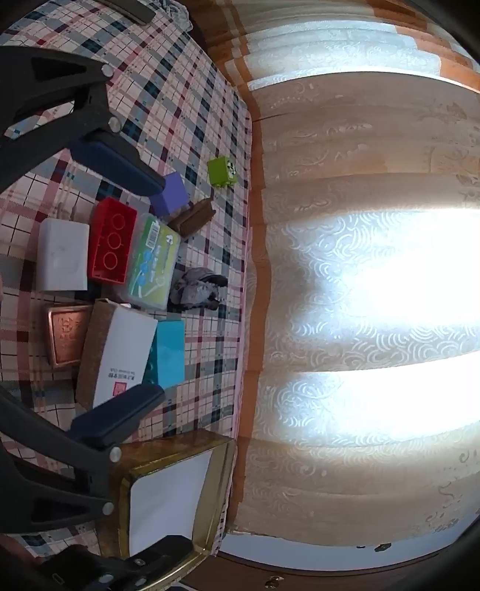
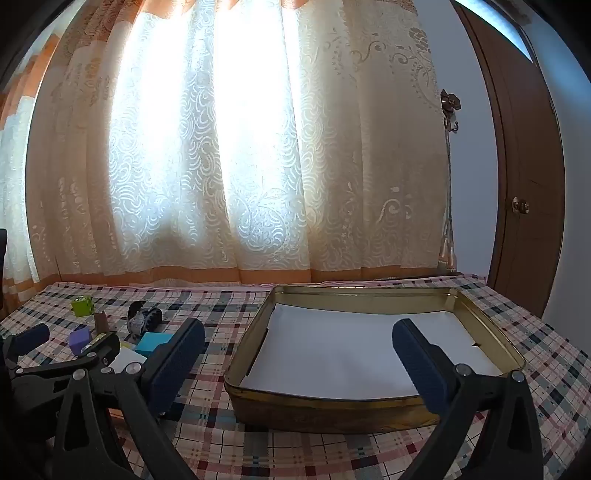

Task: Organize rigid objects

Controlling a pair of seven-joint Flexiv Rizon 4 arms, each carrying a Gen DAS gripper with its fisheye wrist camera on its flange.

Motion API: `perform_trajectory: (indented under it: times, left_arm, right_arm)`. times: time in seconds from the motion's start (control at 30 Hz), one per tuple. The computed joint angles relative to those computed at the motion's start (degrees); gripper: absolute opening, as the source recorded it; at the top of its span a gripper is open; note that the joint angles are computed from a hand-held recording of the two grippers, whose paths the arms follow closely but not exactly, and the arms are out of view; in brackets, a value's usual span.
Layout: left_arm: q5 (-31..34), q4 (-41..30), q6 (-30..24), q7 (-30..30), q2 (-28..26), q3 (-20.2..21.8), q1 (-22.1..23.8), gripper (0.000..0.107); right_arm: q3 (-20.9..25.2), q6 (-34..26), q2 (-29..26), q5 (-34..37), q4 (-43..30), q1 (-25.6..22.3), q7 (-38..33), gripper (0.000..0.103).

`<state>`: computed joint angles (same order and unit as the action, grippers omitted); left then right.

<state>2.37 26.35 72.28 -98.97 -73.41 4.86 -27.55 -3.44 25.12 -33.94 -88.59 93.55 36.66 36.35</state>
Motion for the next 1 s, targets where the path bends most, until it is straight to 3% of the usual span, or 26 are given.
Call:
perform_trajectory:
  times: [0.4,1.0]
  left_arm:
    - [1.4,-2.8,-2.5,-2.2,-1.1,1.6,-0.7,0.103]
    - [1.9,-0.1,-1.7,-2.1,0.2,0.6,-0.3,0.103]
  right_arm:
    - [0.1,0.0,0.0,0.3,-0.1,0.2,-0.2,0.103]
    - [-0.1,0.3,-0.2,0.2,-0.3,0.1,-0.2,0.103]
